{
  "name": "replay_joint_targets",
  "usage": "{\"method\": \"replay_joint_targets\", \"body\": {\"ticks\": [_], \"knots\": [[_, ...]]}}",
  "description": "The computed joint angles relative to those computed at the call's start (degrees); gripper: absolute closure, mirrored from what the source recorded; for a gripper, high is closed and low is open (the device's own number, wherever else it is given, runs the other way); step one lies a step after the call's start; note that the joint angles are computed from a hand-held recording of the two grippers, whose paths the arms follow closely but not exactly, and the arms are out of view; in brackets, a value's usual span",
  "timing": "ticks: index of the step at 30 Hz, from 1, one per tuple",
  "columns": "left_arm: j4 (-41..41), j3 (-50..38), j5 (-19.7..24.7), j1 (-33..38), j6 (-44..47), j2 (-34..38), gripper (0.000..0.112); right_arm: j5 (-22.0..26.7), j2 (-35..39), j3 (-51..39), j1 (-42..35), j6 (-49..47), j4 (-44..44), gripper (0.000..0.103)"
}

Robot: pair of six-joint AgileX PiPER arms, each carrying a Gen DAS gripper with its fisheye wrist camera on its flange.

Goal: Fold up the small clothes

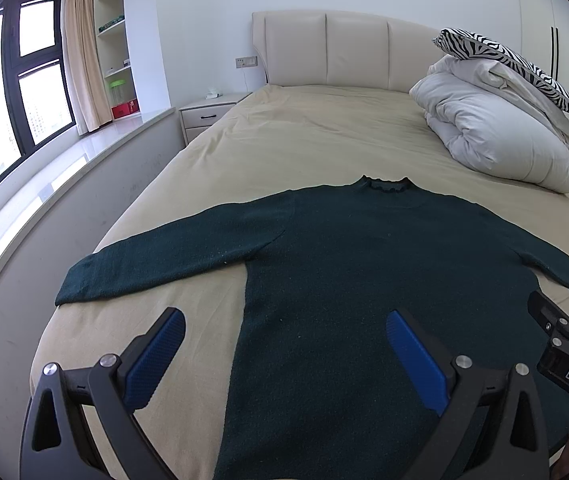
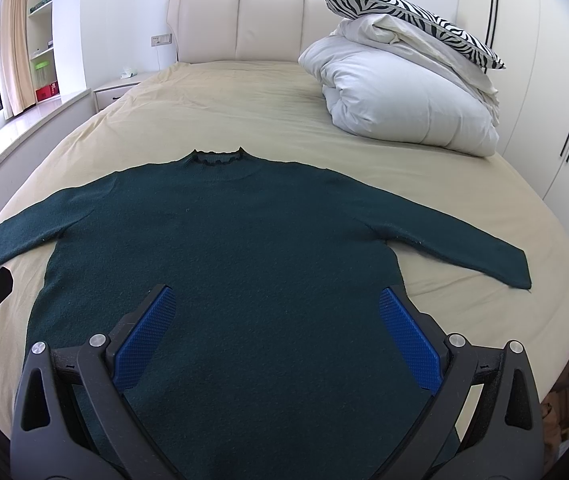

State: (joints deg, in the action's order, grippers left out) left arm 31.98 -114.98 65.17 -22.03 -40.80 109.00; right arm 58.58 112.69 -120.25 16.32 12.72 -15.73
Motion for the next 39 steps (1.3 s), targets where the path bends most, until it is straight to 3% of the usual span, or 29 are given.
{"method": "replay_joint_targets", "body": {"ticks": [30, 39], "knots": [[-0.49, 1.14, -0.77, 0.53, 0.17, -0.66, 0.009, -1.12, -0.94, 2.71, 0.42, 0.73, 0.21, 0.0], [-2.5, 0.96, -0.36, 0.44, 0.61, 0.29, 0.009, -1.15, 0.32, 1.2, -3.03, -1.64, 5.29, 0.0]]}}
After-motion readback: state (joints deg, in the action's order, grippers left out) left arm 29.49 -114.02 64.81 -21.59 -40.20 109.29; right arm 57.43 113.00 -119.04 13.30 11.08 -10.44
